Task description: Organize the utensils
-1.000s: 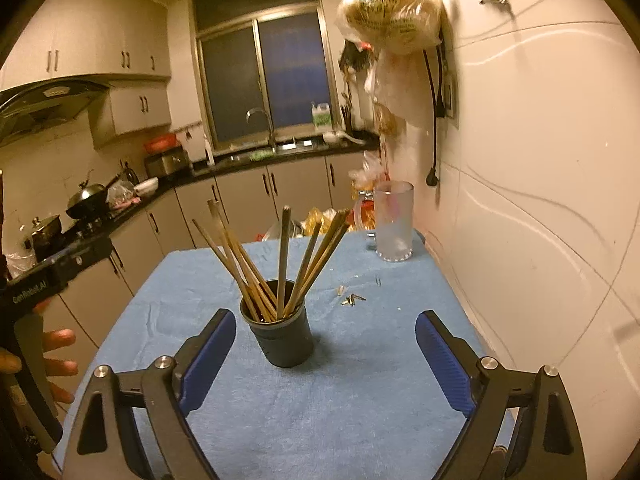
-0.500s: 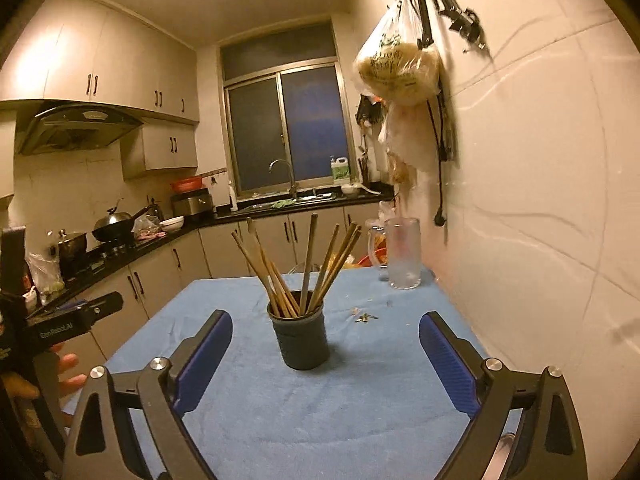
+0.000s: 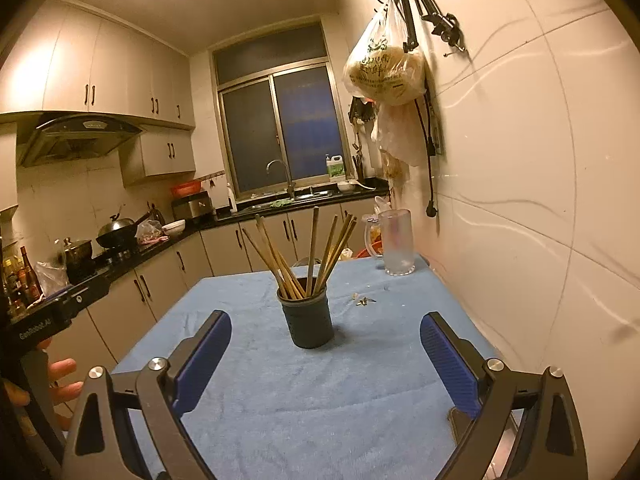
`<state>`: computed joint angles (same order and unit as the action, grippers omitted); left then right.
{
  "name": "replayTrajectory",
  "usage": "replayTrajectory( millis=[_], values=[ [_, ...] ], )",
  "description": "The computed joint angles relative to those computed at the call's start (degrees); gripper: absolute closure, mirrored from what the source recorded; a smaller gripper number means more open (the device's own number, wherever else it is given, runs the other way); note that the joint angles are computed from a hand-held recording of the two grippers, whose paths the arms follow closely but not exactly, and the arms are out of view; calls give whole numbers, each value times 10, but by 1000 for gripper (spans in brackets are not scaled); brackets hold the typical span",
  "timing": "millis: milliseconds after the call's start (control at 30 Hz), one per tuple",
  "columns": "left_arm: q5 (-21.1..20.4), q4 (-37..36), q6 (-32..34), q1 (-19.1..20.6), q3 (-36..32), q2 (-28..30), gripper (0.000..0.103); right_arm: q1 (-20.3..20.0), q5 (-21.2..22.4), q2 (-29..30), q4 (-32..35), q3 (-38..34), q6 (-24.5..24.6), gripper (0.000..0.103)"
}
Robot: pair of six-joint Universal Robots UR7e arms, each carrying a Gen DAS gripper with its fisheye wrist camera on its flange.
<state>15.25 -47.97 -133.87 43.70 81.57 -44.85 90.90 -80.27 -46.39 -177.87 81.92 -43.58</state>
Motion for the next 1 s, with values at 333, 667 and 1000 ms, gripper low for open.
replayTrajectory(
  millis=[333,667,1000],
  values=[
    [-6,-30,28,-12,10,0,0,-2,5,-22,-4,27,-9,6],
    [-6,-98,85,-19,35,-8,0,1,5,-28,-24,37,-13,6],
    [-3,-94,77,-19,36,-10,0,3,-5,-29,-28,37,-15,6]
  ],
)
